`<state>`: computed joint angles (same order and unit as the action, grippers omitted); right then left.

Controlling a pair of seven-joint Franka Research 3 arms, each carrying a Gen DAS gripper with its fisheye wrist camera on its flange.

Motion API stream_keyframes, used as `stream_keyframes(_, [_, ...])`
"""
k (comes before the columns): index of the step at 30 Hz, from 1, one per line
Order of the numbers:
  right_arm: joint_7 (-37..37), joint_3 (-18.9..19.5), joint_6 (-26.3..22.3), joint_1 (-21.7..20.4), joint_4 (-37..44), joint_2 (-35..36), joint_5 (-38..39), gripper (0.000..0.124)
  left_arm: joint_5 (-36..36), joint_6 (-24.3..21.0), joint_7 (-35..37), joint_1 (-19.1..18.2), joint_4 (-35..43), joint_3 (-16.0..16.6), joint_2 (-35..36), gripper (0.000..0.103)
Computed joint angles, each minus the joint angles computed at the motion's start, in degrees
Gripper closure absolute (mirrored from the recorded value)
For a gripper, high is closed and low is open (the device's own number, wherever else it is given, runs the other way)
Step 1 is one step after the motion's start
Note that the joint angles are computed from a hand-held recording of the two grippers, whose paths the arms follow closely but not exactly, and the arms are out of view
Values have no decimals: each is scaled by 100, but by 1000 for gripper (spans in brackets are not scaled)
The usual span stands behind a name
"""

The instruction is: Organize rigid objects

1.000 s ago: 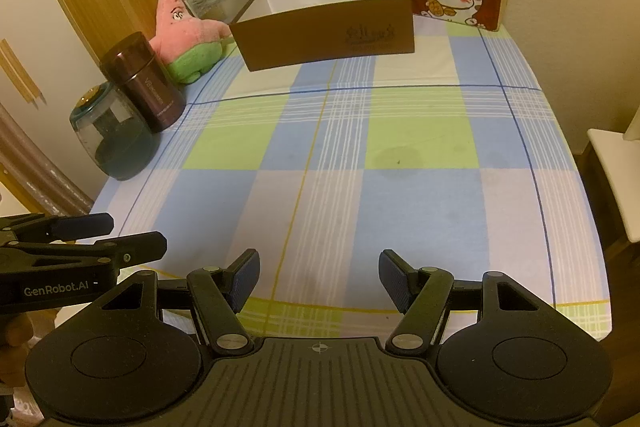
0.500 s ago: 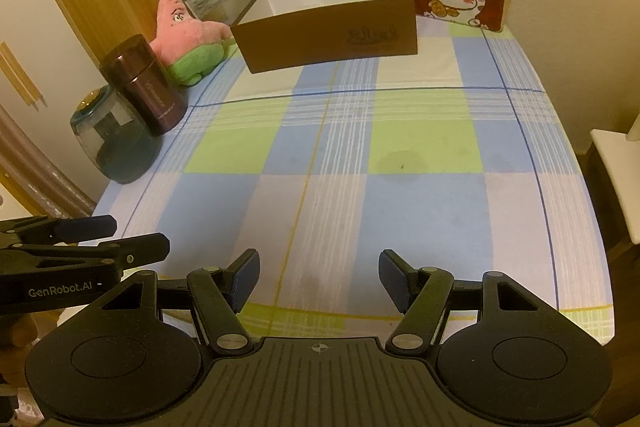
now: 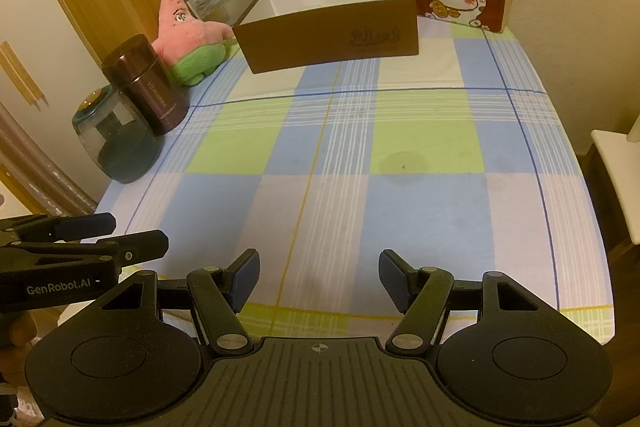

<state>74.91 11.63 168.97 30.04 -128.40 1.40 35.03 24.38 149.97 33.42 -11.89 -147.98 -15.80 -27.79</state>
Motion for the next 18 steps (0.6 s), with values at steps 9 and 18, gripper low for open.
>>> stream_keyframes(9, [-29,-8,25,7,-52,-41,71,58,32,6,-18,-10,15,-20,11,32])
stream_keyframes(18, [-13,-11,28,14,-53,-41,59,58,27,5,-6,-23,8,-4,4,32])
